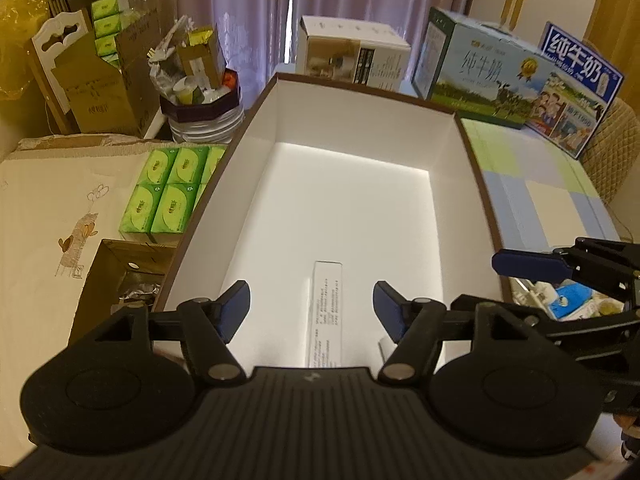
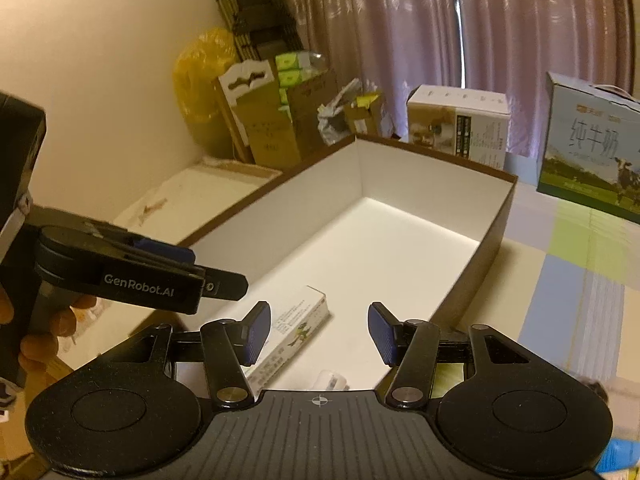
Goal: Organize objects
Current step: 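Withdraw both tools from the brown box back toward the table items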
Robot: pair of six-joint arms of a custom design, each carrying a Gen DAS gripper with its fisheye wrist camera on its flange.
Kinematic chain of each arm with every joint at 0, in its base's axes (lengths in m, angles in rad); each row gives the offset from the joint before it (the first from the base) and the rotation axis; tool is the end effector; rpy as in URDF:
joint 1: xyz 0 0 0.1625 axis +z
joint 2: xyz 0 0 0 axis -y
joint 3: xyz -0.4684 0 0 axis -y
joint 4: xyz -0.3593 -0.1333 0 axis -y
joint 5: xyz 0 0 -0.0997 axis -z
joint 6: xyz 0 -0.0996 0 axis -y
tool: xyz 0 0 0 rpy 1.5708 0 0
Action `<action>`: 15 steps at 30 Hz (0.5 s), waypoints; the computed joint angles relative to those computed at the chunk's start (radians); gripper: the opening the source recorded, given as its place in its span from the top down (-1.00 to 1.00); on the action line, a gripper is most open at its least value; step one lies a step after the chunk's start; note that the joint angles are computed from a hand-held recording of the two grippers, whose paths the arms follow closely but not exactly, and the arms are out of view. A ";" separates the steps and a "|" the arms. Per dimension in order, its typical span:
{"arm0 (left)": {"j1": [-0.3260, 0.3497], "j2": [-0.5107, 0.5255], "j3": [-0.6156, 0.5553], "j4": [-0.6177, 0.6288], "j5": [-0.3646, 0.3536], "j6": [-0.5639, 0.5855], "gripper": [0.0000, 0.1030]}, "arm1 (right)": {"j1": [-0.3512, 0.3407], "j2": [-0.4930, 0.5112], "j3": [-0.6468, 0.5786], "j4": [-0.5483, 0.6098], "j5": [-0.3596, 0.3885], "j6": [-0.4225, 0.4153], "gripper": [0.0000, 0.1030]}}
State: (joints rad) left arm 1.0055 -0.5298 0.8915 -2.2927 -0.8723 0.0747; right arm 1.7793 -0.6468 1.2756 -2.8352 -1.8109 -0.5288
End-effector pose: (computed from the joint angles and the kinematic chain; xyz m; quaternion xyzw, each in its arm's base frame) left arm -0.2943 -0.8323 0.2358 0.2326 0.8968 -0.2450 0.2857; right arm 0.2733 -0.7620 0.2148 0.3049 -0.8932 0.2881 0.1618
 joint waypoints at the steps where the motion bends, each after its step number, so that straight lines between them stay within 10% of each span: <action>1: -0.004 -0.010 0.019 -0.012 -0.003 -0.004 -0.25 | 0.001 -0.012 0.018 -0.010 0.004 0.005 0.00; 15: -0.079 -0.142 0.317 -0.154 -0.053 -0.061 -0.26 | -0.016 -0.197 0.276 -0.131 0.026 0.058 0.00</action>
State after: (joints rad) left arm 0.9260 -0.6714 1.2080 -2.4469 -0.9252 0.0137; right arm 1.7630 -0.8439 1.5513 -2.9665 -1.7846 -0.4707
